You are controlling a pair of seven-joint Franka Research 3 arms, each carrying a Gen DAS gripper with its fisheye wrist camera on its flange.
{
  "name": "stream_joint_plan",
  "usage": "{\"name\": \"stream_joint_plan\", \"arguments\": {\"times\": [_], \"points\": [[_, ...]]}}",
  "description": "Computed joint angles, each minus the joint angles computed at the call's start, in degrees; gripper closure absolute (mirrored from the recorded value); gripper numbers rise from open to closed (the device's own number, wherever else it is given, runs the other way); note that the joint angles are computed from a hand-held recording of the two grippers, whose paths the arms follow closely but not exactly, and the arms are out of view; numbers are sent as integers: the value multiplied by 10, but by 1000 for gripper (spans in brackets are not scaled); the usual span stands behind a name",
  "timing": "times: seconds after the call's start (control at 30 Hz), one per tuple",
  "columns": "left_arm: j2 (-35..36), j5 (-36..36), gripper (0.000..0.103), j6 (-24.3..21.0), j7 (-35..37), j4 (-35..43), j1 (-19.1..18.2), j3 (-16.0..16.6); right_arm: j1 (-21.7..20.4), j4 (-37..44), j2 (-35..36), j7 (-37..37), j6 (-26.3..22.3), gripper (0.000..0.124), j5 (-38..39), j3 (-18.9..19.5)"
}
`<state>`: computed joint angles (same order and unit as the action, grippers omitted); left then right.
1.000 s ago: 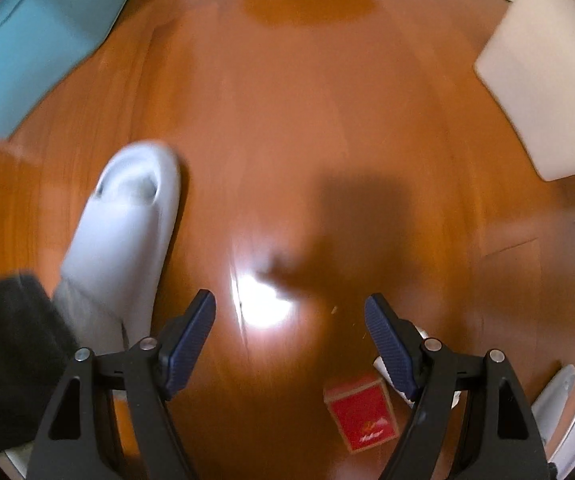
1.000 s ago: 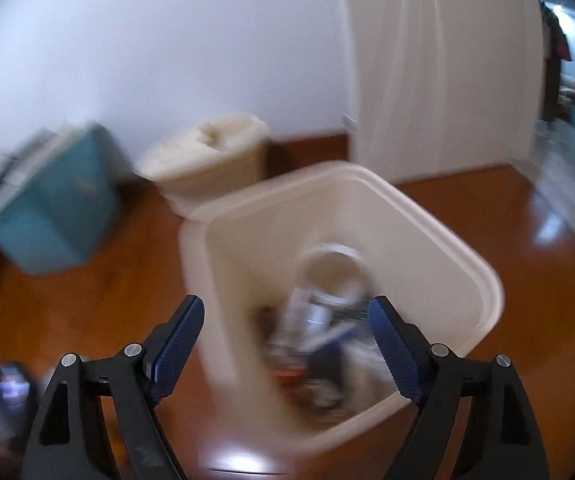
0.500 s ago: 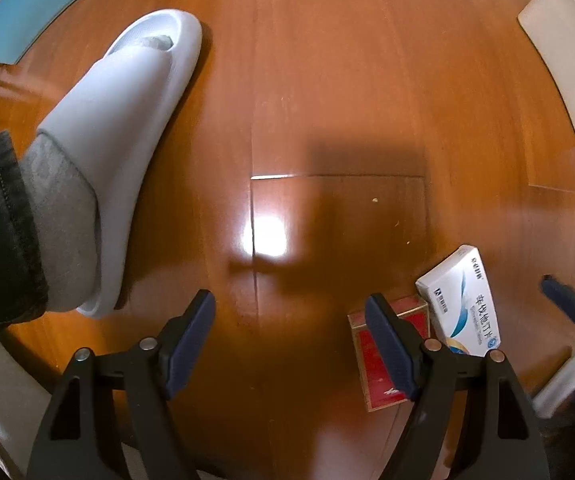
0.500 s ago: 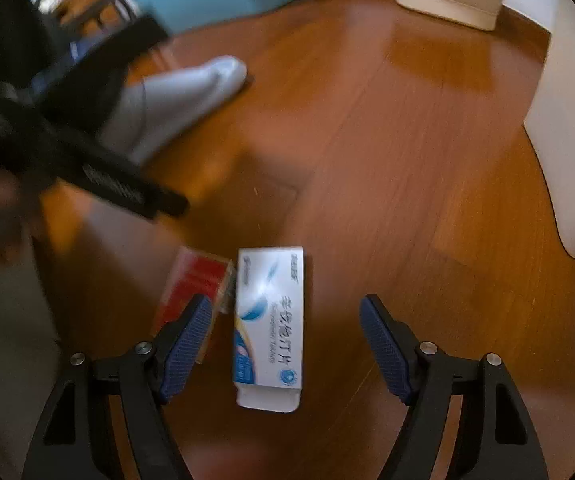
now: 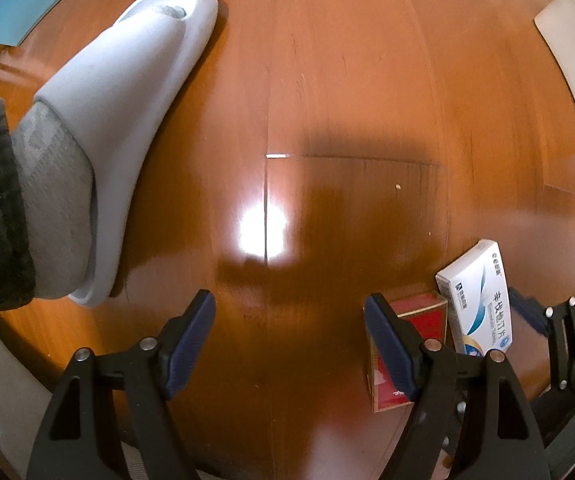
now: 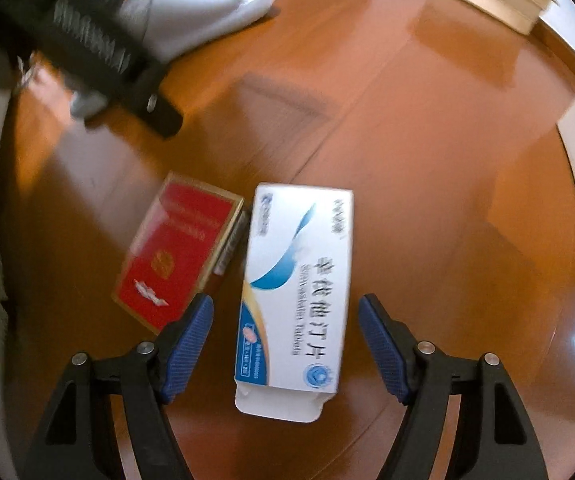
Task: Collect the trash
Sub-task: 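Grasp the red box with the left tool while the right grasps the white medicine box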
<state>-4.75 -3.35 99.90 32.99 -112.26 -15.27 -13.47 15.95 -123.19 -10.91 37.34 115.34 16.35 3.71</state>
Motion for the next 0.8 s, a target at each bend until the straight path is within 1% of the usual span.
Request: {"name": "stream_joint_plan", "arguments": {"times": [0.1,0.13,0.17,0.3,0.37,0.43,0.5,0.57,0.6,0.67,0.8], "points": [[-6,-10,26,7,0,-14,-2,0,7,-33,-20,-22,53,49,-16,8],[-6,-14,26,9,1,-16,-3,-1,8,-31,-20,-24,55,61,-14,7],[-7,-18,26,17,7,-25,-3,0,9,-27,-18,-26,55,71,-10,5],[-3,-39,26,28,3,-28,-10,-5,0,7,3,-6,31,72,-12,-3],[2,-47,26,36,-5,-27,-14,-7,-7,25,9,3,26,72,5,-10],[3,-62,26,58,-23,-31,-17,-9,-19,54,22,32,23,71,24,-19],[2,-76,23,85,-50,-45,-18,-9,-30,82,39,65,31,71,22,-22],[-2,-96,22,114,-84,-61,-18,-8,-41,104,52,97,25,71,23,-27],[0,-102,16,122,-93,-65,-19,-8,-46,112,58,110,22,71,23,-29],[0,-94,0,132,-100,-73,-21,-10,-52,118,61,117,21,71,23,-31],[9,-79,0,143,-112,-84,-25,-13,-57,119,52,121,11,71,28,-31]]}}
